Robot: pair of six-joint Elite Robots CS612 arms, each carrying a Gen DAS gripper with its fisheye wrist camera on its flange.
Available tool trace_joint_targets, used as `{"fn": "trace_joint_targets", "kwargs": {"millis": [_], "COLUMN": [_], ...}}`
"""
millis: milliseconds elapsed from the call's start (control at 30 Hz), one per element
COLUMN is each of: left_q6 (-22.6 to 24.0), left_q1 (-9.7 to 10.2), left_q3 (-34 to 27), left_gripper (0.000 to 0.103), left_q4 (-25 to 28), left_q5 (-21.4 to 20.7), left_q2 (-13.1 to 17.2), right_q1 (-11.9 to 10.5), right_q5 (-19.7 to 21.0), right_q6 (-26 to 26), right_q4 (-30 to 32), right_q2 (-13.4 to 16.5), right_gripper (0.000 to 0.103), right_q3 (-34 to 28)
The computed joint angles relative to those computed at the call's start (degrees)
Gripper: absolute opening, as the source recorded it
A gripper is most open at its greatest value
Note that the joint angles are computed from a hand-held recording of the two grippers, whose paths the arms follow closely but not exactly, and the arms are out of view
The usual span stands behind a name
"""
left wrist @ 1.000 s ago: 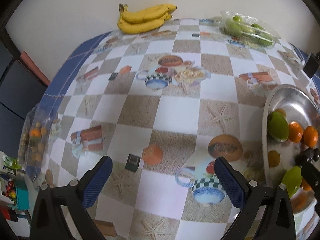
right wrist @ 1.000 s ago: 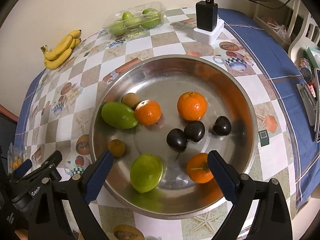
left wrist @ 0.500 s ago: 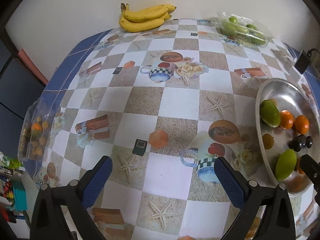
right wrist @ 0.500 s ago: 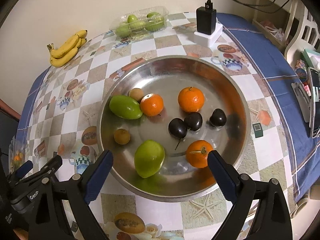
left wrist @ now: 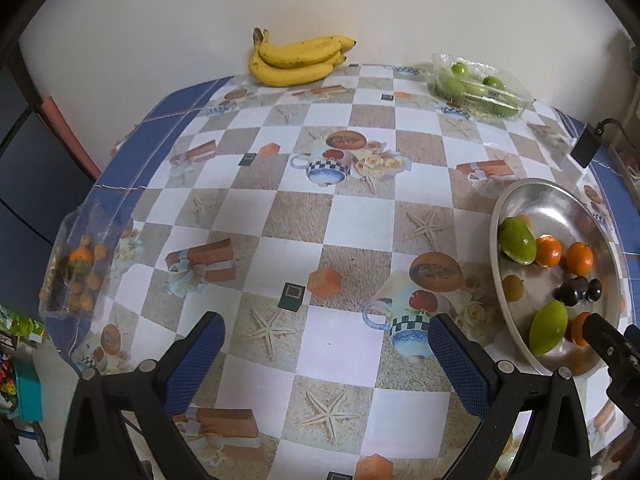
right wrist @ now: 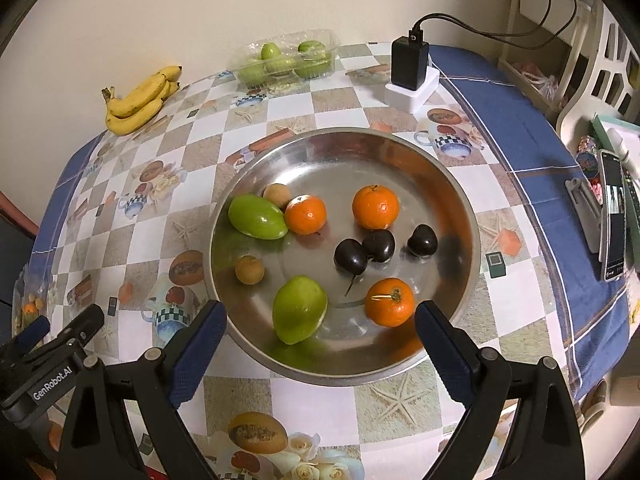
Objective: Organize fruits
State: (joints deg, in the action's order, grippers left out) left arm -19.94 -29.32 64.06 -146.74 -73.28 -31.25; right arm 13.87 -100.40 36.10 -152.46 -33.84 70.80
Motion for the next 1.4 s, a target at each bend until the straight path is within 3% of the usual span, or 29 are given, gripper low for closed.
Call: {"fn": "trace_joint_targets", "kwargs": {"millis": [267,1400], "left_q6": [0.3,1.5], "left_q1": [-0.04,-0.04], "left_q3": [1.2,0.1], "left_gripper": [0.103,0.103], "left_q4": [-2.1,-1.4], "left_q5": [0.5,0.6], "left_q2": [-0.7,0.1], "right_q1": [0.0,-0.4], "right_q5": [0.1,3.0], "right_q6": [0.6,0.2], "right_q4": [-0.3,2.1], "right_q2": [-0.5,0.4], "right_gripper": [0.095,0.095], "right_q3": [0.7,-0.9]}}
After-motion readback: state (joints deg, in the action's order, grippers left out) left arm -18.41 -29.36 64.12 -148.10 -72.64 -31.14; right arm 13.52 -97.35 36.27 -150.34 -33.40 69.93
